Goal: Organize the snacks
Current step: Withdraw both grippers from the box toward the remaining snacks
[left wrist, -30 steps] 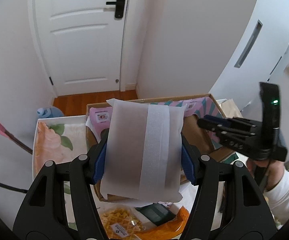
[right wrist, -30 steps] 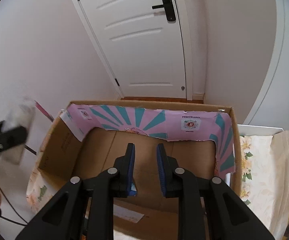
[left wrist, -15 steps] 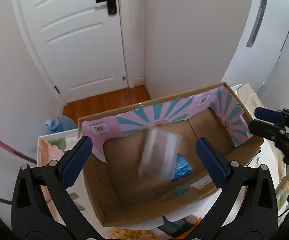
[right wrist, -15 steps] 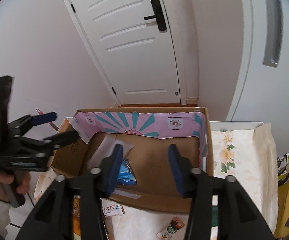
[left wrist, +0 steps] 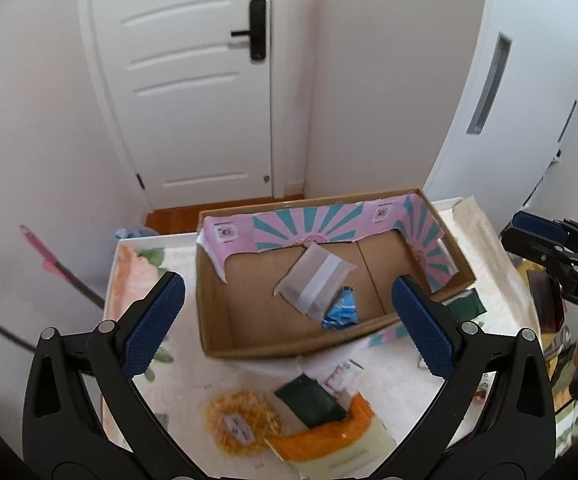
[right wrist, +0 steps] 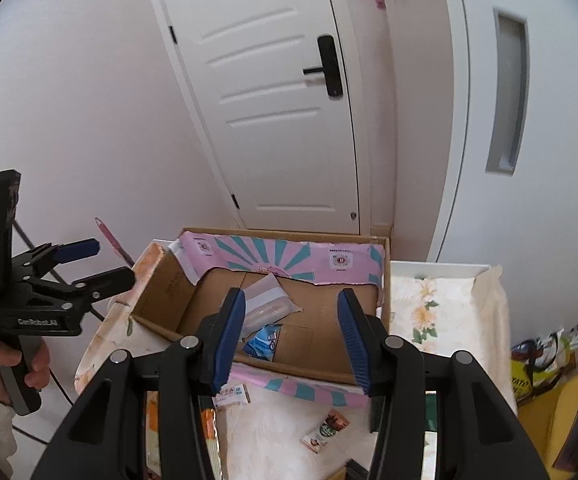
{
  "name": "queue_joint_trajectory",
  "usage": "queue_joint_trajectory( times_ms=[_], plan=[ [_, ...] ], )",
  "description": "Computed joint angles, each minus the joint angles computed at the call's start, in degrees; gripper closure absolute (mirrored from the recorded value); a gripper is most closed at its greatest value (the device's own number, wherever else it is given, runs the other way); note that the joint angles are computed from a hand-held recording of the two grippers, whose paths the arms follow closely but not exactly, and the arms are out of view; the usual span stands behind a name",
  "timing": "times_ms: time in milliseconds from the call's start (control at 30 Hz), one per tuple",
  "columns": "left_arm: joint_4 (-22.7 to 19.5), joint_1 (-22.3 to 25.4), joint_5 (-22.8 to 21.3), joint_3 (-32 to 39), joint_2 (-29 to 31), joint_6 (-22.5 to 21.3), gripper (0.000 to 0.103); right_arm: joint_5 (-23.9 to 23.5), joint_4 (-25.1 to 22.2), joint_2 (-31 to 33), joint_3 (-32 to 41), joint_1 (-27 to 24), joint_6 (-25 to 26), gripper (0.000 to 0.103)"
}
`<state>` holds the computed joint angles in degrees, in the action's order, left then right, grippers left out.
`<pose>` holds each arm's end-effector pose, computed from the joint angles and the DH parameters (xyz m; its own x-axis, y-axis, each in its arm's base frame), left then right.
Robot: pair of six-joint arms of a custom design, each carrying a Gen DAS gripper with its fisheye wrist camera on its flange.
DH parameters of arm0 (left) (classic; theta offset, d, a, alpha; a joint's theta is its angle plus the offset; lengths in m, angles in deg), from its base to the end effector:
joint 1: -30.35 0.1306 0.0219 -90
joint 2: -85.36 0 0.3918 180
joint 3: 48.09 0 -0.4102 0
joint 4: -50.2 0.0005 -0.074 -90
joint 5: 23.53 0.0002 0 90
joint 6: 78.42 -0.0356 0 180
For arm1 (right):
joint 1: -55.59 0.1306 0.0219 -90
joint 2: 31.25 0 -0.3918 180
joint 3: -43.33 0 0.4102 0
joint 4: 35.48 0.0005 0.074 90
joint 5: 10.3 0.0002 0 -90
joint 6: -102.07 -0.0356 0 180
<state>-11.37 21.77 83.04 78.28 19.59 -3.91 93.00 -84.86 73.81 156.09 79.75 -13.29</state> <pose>0.6450 -0.1081 0.4919 -0.6367 0.3549 -0.6846 0.5151 0.8564 -0.0351 0.5612 0.2422 0.4915 -0.6517 0.1645 -0.7404 0.0416 0.9825 0.1817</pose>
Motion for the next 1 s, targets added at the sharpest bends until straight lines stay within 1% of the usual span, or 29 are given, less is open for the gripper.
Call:
queue_joint_trajectory(
  times_ms=[33, 200, 333, 433, 567, 633, 667, 700, 767, 867, 967, 1000],
  plan=[
    [0.43, 0.0, -0.27, -0.98, -0.98, 0.24, 0.0, 0.3, 0.05, -1.06, -0.78, 0.24, 0.41, 0.059],
    [4.16, -0.1, -2.18, -10.22, -8.58, 2.21, 0.0, 1.11, 0.83, -5.55, -5.04, 1.01, 1.76, 0.059],
    [6.66, -0.46, -4.08, -17.29, -14.34, 4.37, 0.0, 0.17, 1.13, -8.88, -8.99, 1.47, 2.53, 0.059],
    [7.7, -0.52, -5.61, -22.41, -18.41, 6.29, 0.0, -0.6, 1.77, -11.13, -12.07, 1.98, 3.72, 0.059],
    [7.05, -0.08, -7.47, -27.42, -22.16, 8.52, 0.0, -2.27, 3.0, -13.41, -15.87, 2.78, 6.14, 0.058],
    [6.44, 0.11, -7.94, -29.18, -23.35, 9.3, 0.0, -2.71, 3.43, -13.97, -17.16, 3.28, 7.23, 0.046],
    [6.11, 0.36, -8.06, -29.95, -23.89, 9.58, 0.0, -2.87, 3.67, -14.17, -17.72, 3.57, 7.44, 0.035],
    [5.76, 0.73, -8.12, -30.66, -24.47, 9.74, 0.0, -3.04, 4.02, -14.39, -18.31, 3.94, 7.45, 0.026],
    [5.91, 1.27, -8.07, -31.8, -25.32, 9.39, 0.0, -3.29, 4.7, -14.65, -19.2, 4.68, 7.21, 0.018],
    [6.44, 2.1, -7.14, -33.04, -25.83, 6.96, 0.0, -2.38, 5.38, -14.59, -20.09, 5.92, 6.26, 0.017],
    [6.83, 2.65, -4.81, -33.76, -25.52, 2.16, 0.0, 0.27, 5.74, -14.19, -20.65, 7.36, 4.54, 0.017],
    [6.85, 2.62, -4.3, -33.89, -25.24, -0.14, 0.0, 1.07, 5.88, -14.24, -20.95, 7.72, 3.96, 0.017]
  ],
)
